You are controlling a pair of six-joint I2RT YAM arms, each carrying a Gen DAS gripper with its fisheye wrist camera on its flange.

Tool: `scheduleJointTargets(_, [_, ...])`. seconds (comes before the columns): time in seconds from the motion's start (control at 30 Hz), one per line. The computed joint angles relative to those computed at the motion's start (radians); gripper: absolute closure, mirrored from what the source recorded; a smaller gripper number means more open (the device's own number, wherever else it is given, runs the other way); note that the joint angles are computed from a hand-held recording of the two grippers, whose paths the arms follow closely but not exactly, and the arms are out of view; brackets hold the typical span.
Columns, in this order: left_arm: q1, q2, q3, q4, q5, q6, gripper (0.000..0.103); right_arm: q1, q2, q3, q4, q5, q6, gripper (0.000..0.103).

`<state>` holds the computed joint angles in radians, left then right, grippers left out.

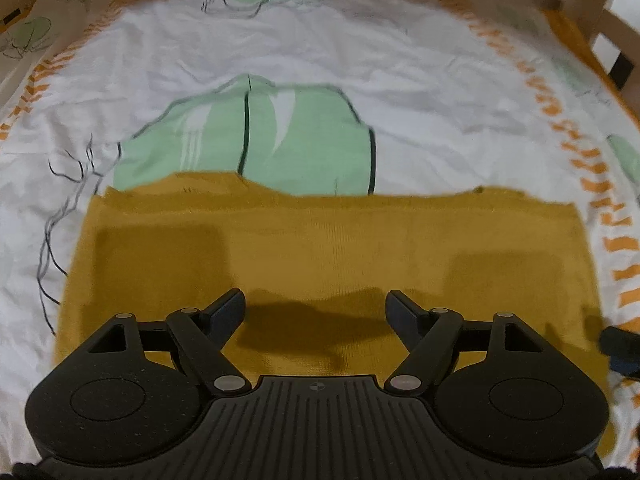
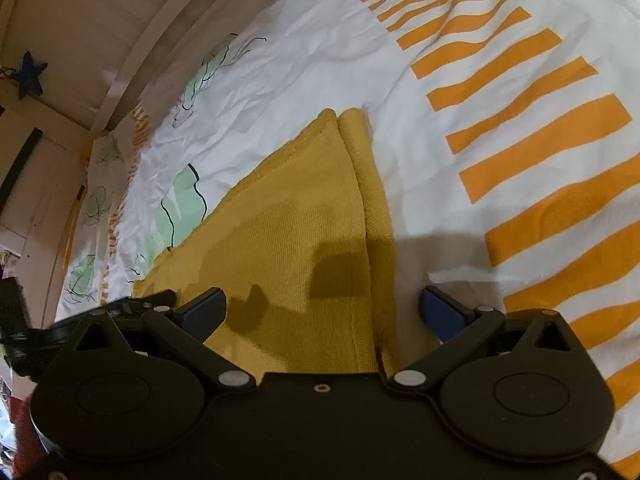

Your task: Fold small clothes

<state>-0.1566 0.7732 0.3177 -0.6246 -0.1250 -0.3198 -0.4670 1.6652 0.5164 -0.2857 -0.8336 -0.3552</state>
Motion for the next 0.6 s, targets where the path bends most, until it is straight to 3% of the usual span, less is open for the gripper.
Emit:
scheduleJointTargets(0.17, [-0.098,0.071,-0.037,0.087,-0.1,-0.027,0.018,-0.005,0.015,0.01,-0.008,-0.009,-0.001,0.0])
scheduleJointTargets(0.33, [-0.066,0.109,-0.047,0.134,-0.088,-0.015,0.007,0.0,0.018,0.011,0.001,-0.009,0.008,0.0])
scheduleJointTargets(0.6, [-0.09,0.133,-0.045,0.146,-0.112,-0.034,0.004,-0.019,0.061,0.031,-0.001,-0.046,0.015,0.0])
